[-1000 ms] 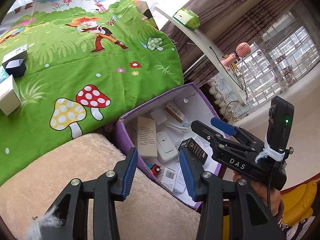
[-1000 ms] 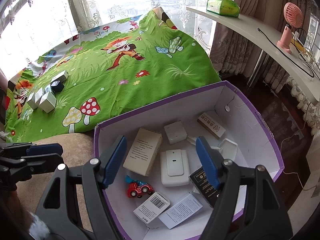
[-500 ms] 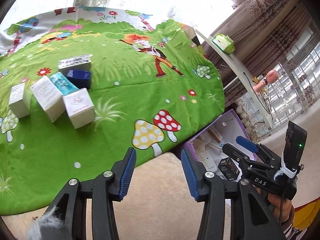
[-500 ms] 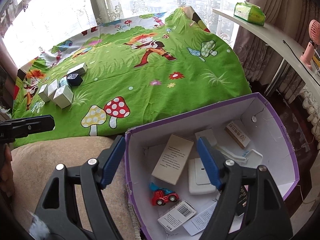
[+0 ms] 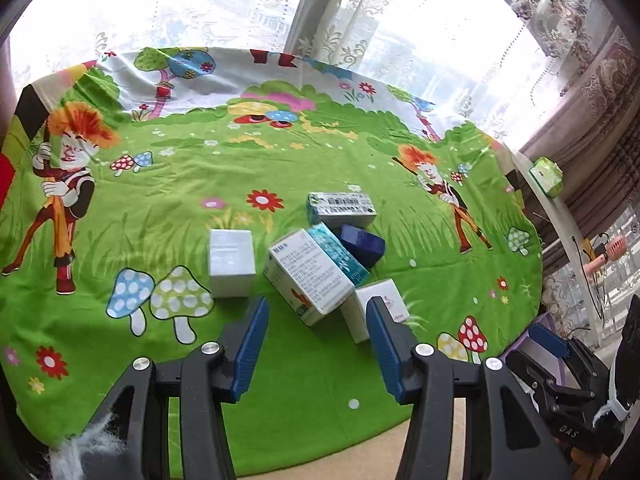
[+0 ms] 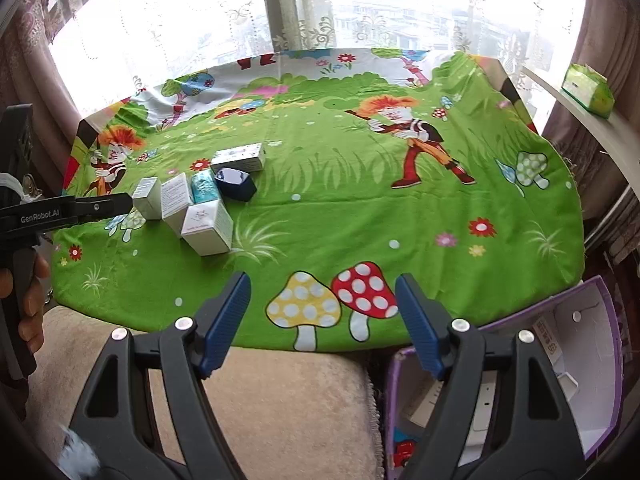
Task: Organize rigid objects
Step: 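Move both grippers back toward the remaining white boxes on the sheet, then grasp a plain white box with the left gripper while the right grasps the 'made in china' box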
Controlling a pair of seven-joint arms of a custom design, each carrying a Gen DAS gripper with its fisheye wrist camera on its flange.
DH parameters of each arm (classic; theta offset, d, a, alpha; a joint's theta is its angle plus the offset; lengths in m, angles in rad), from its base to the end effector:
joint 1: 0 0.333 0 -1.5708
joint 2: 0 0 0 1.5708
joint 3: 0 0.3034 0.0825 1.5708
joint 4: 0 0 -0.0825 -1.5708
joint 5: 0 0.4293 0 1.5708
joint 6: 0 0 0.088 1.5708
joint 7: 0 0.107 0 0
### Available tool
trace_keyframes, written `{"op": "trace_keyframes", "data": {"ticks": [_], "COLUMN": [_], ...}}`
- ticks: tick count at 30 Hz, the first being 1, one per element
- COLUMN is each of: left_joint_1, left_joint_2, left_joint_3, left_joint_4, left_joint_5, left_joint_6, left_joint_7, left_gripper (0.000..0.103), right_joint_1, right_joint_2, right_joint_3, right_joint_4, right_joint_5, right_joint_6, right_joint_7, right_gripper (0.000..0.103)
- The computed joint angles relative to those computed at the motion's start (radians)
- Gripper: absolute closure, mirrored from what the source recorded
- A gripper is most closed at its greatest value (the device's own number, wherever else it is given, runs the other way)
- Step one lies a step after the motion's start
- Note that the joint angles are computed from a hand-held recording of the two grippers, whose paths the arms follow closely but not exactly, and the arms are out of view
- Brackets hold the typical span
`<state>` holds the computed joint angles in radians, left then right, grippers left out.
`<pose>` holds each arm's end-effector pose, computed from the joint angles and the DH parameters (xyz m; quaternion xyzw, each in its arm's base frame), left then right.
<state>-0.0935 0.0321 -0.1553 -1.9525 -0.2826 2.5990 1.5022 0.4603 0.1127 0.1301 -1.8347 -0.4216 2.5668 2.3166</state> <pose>0.6332 -0.1542 0.4993 -0.6763 0.6643 -0.3059 0.0880 0.5620 0.3806 0.5074 -0.7049 0.6240 -0.1892 0.2791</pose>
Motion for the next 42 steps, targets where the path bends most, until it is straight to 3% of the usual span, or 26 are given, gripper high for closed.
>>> {"op": "trace_keyframes", "data": {"ticks": [8,15,29,36,39,41,42], "left_joint_1": [0.016,0.014,0.019,0.007,0.006,0.002,-0.001], "left_joint_2": [0.095,0.148,0.176,0.189,0.204,0.207,0.206], "left_joint_3": [0.031,0.039,0.037,0.044,0.041,0.044,0.047], "left_joint_4": [0.098,0.121,0.098,0.096,0.107,0.109,0.105], "left_joint_5": [0.122,0.179,0.151,0.198,0.199,0.210,0.220], "left_joint_6": [0.026,0.055,0.056,0.050,0.045,0.045,0.051], "left_joint_7": [-0.162,-0.211,-0.199,-0.199,-0.189,-0.189,-0.194], "left_gripper": [0.050,0.046,0.043,0.044,0.055,0.068,0.068], "right_joint_1": [0.053,0.110,0.144,0.138,0.136,0.139,0.141], "right_joint_2": [0.232,0.413,0.520,0.556,0.571,0.572,0.570], "right_joint_3": [0.005,-0.026,-0.042,-0.044,-0.043,-0.047,-0.049], "right_joint_4": [0.306,0.541,0.646,0.685,0.703,0.703,0.699], "right_joint_5": [0.039,0.075,0.117,0.159,0.172,0.170,0.167], "right_joint_6": [-0.049,-0.122,-0.211,-0.247,-0.262,-0.261,-0.258], "right_joint_7": [-0.135,-0.185,-0.252,-0.263,-0.275,-0.275,-0.275], "right_gripper": [0.025,0.025,0.026,0.048,0.058,0.058,0.058]}}
